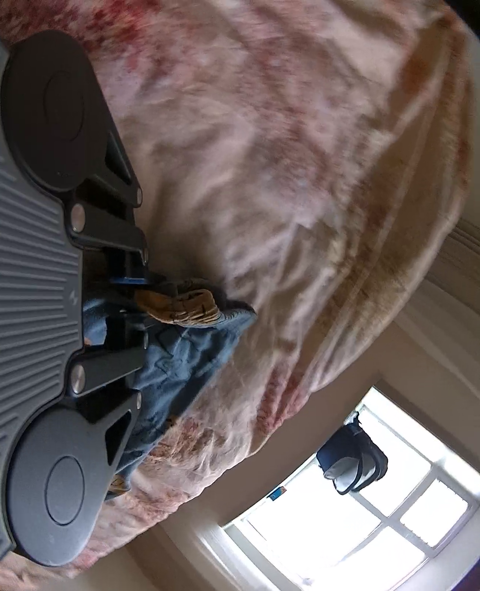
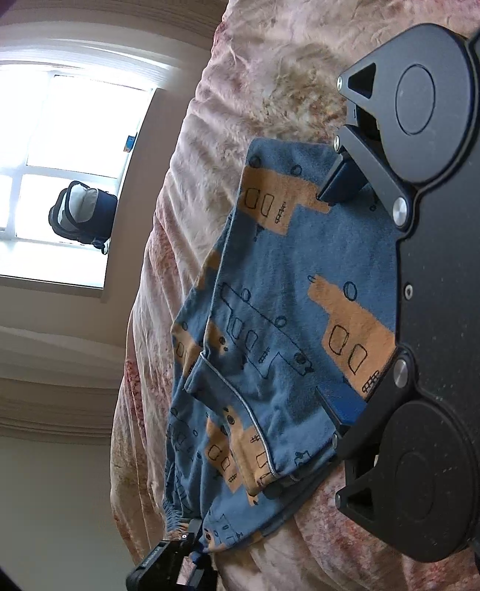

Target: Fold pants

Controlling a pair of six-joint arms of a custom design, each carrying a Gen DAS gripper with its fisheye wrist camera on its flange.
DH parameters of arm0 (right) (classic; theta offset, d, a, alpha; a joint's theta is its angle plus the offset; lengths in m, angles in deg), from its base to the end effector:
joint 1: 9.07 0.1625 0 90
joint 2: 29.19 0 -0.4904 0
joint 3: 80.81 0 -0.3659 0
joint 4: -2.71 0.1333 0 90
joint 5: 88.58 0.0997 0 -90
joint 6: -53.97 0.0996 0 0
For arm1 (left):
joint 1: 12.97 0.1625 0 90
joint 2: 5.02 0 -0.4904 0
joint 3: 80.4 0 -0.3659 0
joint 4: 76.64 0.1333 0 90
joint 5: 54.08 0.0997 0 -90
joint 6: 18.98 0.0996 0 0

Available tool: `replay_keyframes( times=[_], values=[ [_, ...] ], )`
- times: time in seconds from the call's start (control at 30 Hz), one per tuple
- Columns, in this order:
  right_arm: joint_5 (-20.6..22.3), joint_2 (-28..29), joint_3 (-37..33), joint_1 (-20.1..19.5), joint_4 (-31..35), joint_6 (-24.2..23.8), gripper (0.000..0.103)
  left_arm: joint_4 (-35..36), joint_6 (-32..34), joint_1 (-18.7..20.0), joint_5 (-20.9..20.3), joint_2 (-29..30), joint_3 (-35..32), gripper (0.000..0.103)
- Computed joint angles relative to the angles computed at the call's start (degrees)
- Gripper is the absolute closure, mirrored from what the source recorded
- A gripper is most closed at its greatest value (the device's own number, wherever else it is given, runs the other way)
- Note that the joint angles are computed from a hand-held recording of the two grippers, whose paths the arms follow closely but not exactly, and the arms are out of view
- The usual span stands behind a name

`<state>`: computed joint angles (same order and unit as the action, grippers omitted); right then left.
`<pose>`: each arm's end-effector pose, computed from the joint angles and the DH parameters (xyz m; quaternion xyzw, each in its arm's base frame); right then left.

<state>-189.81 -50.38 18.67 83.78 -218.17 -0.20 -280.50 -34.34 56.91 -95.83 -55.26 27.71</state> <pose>0.1471 -0.6632 0.0013 0.3878 -0.8047 0.3594 0.2700 -0.0180 -0.6526 0.2752 -0.1582 0.8131 -0.5180 0.2132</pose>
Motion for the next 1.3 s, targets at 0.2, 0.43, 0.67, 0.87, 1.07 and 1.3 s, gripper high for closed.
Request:
replay_keyframes(
  times=[0.2,0.43,0.67,0.87,1.07,1.3],
  values=[
    [0.8,0.1,0.0,-0.3,-0.2,0.1,0.000,-15.3,27.4,-5.3,1.4,3.6,-0.5,0.090],
    [1.4,-0.5,0.8,-0.1,-2.8,0.4,0.001,-19.6,48.0,-11.1,-10.2,5.4,1.3,0.090],
    [0.5,-4.8,0.2,-0.6,-7.1,7.6,0.001,-6.6,54.0,-14.3,-18.7,8.0,-0.1,0.090],
    [-1.1,-6.9,-0.6,-3.0,-10.0,9.9,0.001,-0.5,55.8,-14.7,-18.7,14.2,-2.2,0.090],
    [-0.7,-7.5,-1.1,-5.3,-5.2,11.4,0.001,3.2,54.3,-13.5,-15.2,16.9,-1.4,0.073],
    [6.0,-7.8,-0.7,-6.6,-1.4,11.6,0.001,-0.5,55.0,-13.2,-16.3,15.9,1.7,0.039]
  ],
)
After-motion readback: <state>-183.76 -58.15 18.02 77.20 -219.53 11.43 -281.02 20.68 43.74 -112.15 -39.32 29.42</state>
